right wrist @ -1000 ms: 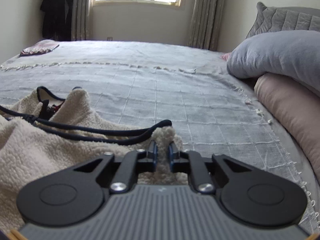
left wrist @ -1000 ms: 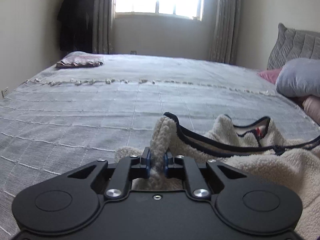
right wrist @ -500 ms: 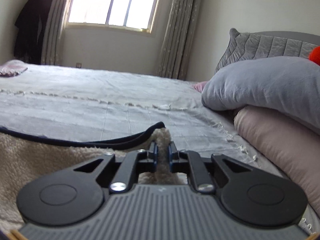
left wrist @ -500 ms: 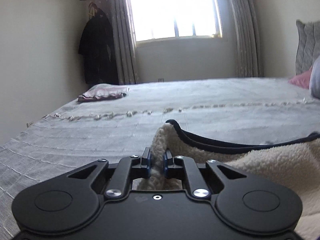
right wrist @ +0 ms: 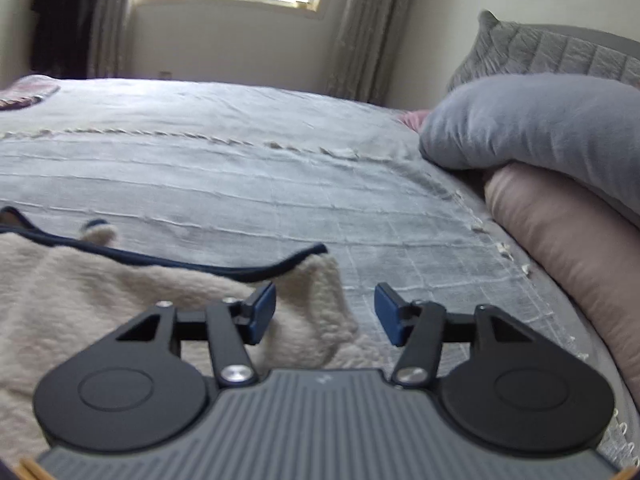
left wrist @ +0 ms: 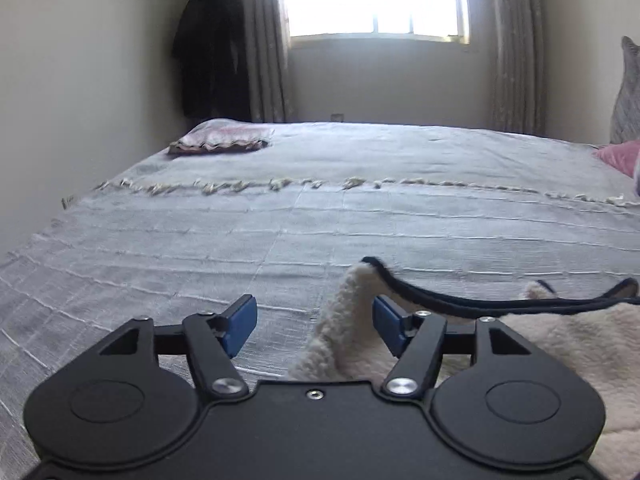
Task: Fold large clothes
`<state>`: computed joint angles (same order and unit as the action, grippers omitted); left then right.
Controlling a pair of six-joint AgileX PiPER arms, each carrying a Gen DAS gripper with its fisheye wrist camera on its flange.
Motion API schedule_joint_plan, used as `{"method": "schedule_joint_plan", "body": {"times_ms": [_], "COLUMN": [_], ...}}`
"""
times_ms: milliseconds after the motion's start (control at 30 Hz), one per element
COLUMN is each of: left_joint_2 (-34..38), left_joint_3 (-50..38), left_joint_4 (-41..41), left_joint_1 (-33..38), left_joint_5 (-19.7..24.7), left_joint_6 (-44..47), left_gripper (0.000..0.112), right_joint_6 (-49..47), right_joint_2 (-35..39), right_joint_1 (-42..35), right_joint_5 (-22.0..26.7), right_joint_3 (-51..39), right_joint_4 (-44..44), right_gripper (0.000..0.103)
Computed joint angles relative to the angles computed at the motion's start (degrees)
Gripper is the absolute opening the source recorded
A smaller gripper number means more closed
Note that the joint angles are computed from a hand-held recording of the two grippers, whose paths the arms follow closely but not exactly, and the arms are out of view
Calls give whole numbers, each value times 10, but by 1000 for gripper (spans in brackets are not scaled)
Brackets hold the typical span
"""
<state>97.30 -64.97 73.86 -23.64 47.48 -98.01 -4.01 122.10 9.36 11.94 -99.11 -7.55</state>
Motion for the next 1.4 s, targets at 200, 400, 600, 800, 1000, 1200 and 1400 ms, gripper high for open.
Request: {"method": "schedule_joint_plan", "body": {"times_ms": [200,400,600,800,1000,1200,1400], "left_joint_2": [6,-31,-143,-353,-505,-579,-511], "left_joint_3": [-37,57,159,260,314,386,448], "left_joint_4": [-56,-58,-65,-199,-408,-698,-625], "left_joint_1": [-92,-63,-61,-94,-25,120,63], "left_joint_5": [-64,-98,22,29,-40,-148,-310], "left_joint_6": [45,12,42,83,174,354,189], "left_gripper": [64,65,64,96,98,98,95], "right_joint_6": [-344,-407,-622,-759,-651,-594,-561], "right_joint_2": [-89,-56,-126,-203,-177,-145,-132], "right_joint_1": [58,-7,-83,-204,-318,-378,-344], "right_joint_5": [53,116,64,204,352,478,470], "right_joint_3": [93,81,193,286,258,229,245], "right_joint_4": [331,440,589,755,700,668,658], "right_gripper": [61,62,60,85,89,90,93]}}
